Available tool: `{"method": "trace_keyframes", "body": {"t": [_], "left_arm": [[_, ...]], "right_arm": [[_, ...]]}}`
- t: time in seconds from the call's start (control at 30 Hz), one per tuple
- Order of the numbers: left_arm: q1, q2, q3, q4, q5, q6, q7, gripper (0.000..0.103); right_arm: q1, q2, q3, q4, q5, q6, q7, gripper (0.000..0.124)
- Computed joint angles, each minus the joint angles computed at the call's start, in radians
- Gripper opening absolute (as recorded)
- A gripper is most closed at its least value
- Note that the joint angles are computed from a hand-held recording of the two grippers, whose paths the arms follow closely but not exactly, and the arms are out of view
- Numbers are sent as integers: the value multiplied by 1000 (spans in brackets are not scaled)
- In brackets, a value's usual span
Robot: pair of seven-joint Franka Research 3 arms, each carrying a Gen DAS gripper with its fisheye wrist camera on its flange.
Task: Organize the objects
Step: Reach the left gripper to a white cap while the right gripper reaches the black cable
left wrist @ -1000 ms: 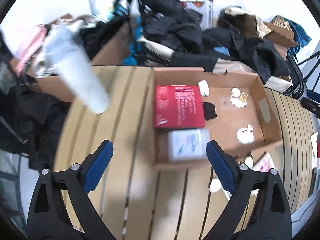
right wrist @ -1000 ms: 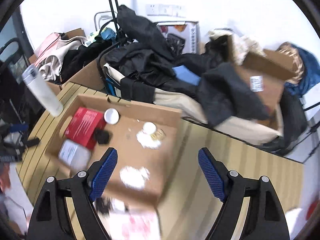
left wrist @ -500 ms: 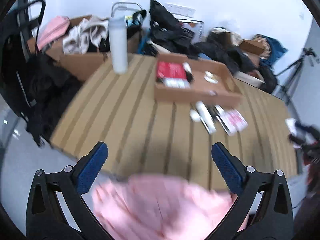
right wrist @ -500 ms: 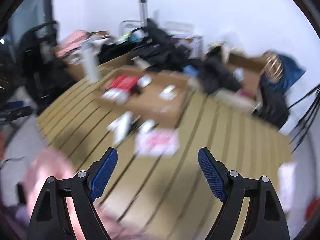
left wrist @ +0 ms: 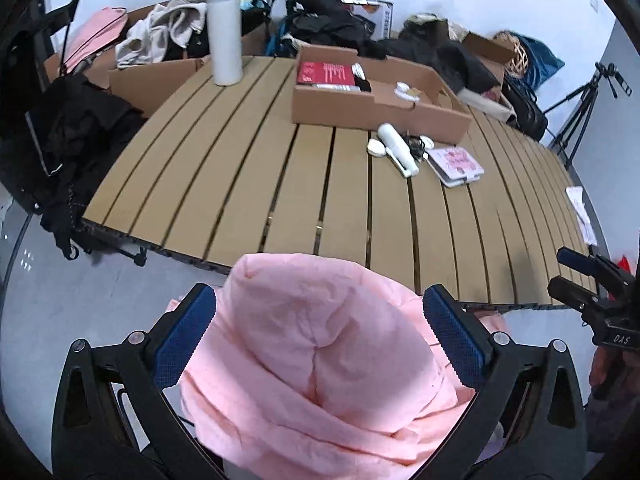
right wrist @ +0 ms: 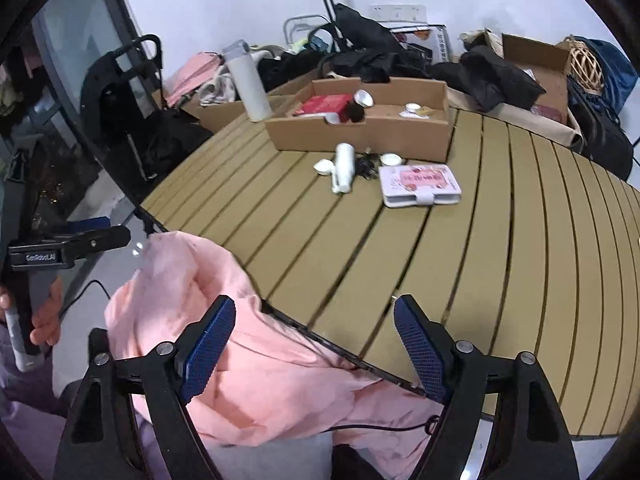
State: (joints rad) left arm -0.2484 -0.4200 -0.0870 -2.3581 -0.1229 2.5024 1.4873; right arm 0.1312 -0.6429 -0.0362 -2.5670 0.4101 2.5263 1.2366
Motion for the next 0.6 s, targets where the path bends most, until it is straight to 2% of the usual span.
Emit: {"method": "trace_keyframes", "body": {"t": [0.07,0.13,0.2,0.23,0.27,0.3,0.33,0.4,0.5,0.6], "left_arm": [[-5,31,-6,8,-2,21,3,101],[-7,70,-13,29,2,49,11,100],[-41,133,6,70,-55,104,91,96],[-61,168,19,94,-106,133,150,96],[-90,235,44,148,-197,151,251,91],[-87,304,42,212,-228,140,284,79],[-72,351,28,259,-211,122,267,72],[-41,506,2,423,-131,52,200,50],[-10,672,-33,612,-106,1,189,48],[9,808,-63,772,-61,-49,162,45]], "right_arm": [[4,20,-6,-1,13,12,1,83],[14,42,-18,0,34,27,-9,71],[21,89,-32,22,53,48,-24,63],[23,116,-38,40,62,57,-35,59],[23,143,-42,61,71,64,-42,56],[22,170,-43,81,77,72,-46,50],[22,201,-45,105,85,83,-53,45],[29,293,-57,187,110,99,-84,41],[35,424,-69,310,174,94,-132,34],[12,566,-46,441,188,98,-139,33]]}}
